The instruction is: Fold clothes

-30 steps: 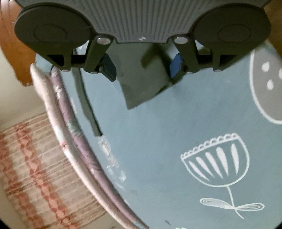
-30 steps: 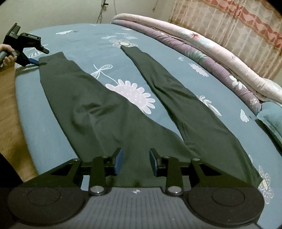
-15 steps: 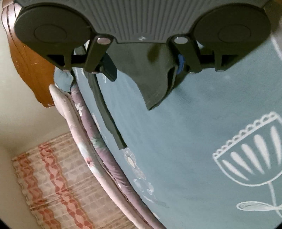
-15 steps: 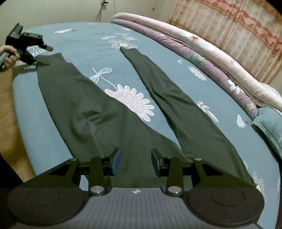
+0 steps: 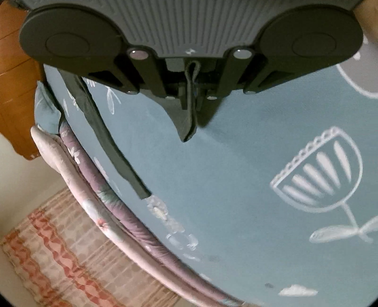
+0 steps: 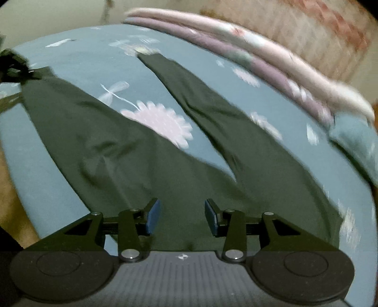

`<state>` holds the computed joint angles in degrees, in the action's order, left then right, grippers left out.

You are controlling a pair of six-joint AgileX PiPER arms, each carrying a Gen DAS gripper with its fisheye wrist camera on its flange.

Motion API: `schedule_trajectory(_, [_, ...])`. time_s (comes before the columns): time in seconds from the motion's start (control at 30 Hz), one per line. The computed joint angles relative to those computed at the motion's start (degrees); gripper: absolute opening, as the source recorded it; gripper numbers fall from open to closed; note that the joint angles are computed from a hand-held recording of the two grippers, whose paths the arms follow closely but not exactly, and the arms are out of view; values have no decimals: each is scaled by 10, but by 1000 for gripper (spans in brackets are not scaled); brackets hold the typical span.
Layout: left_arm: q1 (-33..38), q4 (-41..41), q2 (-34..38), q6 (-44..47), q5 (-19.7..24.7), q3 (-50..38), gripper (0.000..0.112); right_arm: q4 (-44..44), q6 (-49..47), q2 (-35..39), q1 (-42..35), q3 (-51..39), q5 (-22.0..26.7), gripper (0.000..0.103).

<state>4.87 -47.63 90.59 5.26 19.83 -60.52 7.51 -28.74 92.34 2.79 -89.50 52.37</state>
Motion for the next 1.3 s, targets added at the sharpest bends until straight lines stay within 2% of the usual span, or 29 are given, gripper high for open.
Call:
schedule_trajectory(0.07, [-4,34,24,-45,2,-21,2,28,31,-7,-36,16,14,47])
schedule_trajectory(0.17, [-13,48,14,-65,-16,-18,2,69,76,-11,-91,30,42,47])
schedule_trajectory(0.27, [-13,75,8,-98,-17,-22,2,106,115,-38,-158,83,44,47])
schedule_trajectory(0.37, [-14,171,31,-194,24,-50,2,150,147,-55,-224,141,23,47])
schedule_trajectory(0.47, [-18,193,31,-222,22,-49,2,226,158,-53,-288,184,1,47])
schedule_trajectory(0.6, [-36,311,11,-341,36,-50,2,354,135,-46,-354,235,-39,47])
schedule_trajectory(0.73, [-39,362,-19,-400,55,-30,2,311,161,-46,-348,228,-71,47])
schedule_trajectory(0.87, [-48,501,-38,-528,101,-42,5,175,232,-61,-309,196,-90,48])
schedule_trajectory(0.97, [-48,570,-52,-571,135,-66,9,80,266,-71,-278,171,-100,49])
schedule_trajectory(1.03, [-56,574,-44,-541,154,-103,12,65,232,-73,-254,155,-110,53])
schedule_trajectory(1.1, [-76,531,-25,-473,157,-142,26,67,192,-61,-219,129,-105,53])
schedule_trajectory(1.17, [-105,479,-5,-400,160,-172,42,106,127,-38,-182,102,-93,53])
schedule_trajectory(1.3, [-183,427,51,-281,195,-228,48,153,41,25,-89,41,-61,53])
